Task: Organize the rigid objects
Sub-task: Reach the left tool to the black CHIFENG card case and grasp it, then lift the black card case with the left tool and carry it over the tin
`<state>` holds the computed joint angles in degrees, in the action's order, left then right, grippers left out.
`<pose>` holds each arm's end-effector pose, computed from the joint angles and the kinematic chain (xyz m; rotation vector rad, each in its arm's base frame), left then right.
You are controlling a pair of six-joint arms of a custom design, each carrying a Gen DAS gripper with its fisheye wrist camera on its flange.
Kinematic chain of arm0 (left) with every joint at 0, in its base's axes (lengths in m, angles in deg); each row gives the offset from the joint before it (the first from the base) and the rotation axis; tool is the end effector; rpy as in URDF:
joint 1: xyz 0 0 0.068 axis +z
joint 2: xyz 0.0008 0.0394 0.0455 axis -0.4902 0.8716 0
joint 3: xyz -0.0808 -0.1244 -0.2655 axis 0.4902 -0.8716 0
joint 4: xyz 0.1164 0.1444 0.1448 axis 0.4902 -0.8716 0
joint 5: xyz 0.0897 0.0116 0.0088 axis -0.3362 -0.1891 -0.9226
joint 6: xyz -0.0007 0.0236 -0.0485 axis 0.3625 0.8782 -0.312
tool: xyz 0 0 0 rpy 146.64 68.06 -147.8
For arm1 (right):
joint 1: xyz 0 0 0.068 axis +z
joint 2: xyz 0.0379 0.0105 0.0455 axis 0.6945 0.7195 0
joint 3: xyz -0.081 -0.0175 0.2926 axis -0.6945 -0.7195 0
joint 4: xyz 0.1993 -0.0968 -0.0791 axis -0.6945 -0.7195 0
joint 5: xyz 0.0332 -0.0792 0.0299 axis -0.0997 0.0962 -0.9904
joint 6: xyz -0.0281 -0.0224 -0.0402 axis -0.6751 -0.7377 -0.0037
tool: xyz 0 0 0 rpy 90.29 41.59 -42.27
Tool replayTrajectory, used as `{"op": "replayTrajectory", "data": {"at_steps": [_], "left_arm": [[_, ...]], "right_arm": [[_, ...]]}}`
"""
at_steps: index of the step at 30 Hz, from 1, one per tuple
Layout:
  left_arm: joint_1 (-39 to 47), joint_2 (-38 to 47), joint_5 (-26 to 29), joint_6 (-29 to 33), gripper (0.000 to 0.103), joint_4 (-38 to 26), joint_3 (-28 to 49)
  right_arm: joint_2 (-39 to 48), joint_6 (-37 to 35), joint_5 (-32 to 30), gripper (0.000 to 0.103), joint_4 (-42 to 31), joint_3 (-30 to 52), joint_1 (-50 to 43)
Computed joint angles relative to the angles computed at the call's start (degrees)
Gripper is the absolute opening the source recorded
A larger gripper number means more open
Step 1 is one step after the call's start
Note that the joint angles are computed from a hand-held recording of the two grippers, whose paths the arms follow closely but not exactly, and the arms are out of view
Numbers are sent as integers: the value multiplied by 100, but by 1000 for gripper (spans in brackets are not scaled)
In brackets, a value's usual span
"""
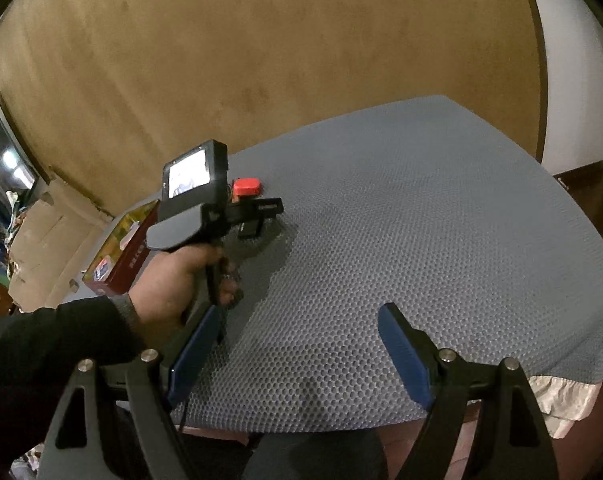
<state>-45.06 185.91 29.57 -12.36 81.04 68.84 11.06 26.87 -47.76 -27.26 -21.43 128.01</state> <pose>0.2758 -0.0734 0.0513 0.0052 2.5860 -0.0433 0.0445 0.2008 0.1362 0.1571 2.3735 0.3668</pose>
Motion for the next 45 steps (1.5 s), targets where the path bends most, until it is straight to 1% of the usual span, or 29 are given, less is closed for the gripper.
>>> {"op": "replayTrajectory", "data": {"at_steps": [1,2,3,6,10,14,16,17,18,19,20,23,24,26,27,28,29,30,31,32,33,34,36,37,38,40,42,44,45], "left_arm": [[49,-59,137,73,53,44,-98],[47,-129,178,199,43,224,-314],[49,-172,197,299,36,350,-468],[211,-344,507,520,33,721,-976],[428,-637,650,906,32,1282,-1690],[610,-1174,752,1161,30,1332,-2092],[660,-1608,648,1390,10,1331,-2385],[615,-1848,387,1508,6,1220,-2466],[629,-1997,301,1599,3,1156,-2475],[604,-2068,232,1608,3,1160,-2482],[847,-2279,345,1829,3,1129,-2580],[1176,-3152,431,2082,3,567,-2639],[1473,-3172,636,2243,3,407,-2455],[1937,-3745,1069,2456,4,-162,-2393],[2174,-3766,1374,2597,20,-407,-2307],[2223,-3592,1359,2597,37,-333,-2318],[2288,-3394,1400,2540,78,-117,-2379],[2400,-3317,1712,2533,89,27,-2472],[2453,-3181,2012,2510,89,172,-2535],[2219,-2917,1843,2411,87,470,-2590],[1774,-2584,1346,2252,82,934,-2671],[1450,-2220,1065,2150,77,1245,-2655],[1089,-1503,748,1992,59,1499,-2412],[1001,-1225,615,1931,56,1540,-2286],[999,-903,611,1854,53,1521,-2093],[1055,-587,731,1802,49,1489,-1924],[1114,-299,912,1791,43,1542,-1830],[1101,-92,926,1832,42,1975,-1958],[1139,-66,993,1874,39,2022,-1971]], "right_arm": [[-21,39,30,84,-4,-15,5],[-56,116,71,84,-39,-40,53],[-70,157,90,84,-46,-46,69],[-66,79,58,84,58,-75,24],[-82,105,118,84,-115,26,145],[-72,41,208,84,-204,143,245],[-10,-28,241,84,-257,206,277],[2,-170,203,84,-149,166,203],[57,-227,179,84,-133,192,187],[75,-263,154,84,-135,207,162],[75,-279,128,84,-138,211,155],[95,-257,121,84,-159,222,208],[112,-239,158,84,-269,283,240],[100,-234,206,84,-412,357,291],[116,-250,216,84,-434,396,303],[128,-291,216,84,-437,424,316],[156,-335,214,84,-438,462,313],[176,-358,222,84,-478,520,326],[198,-390,228,84,-487,556,339],[229,-407,232,84,-500,598,345],[244,-408,230,84,-499,603,354],[259,-426,200,84,-476,602,339],[254,-408,167,84,-449,584,317],[237,-397,160,84,-422,554,303],[234,-387,161,84,-433,561,290],[212,-359,179,84,-447,554,267],[193,-354,174,84,-430,547,246],[173,-329,175,84,-447,543,253],[162,-339,163,84,-411,523,239]]}}
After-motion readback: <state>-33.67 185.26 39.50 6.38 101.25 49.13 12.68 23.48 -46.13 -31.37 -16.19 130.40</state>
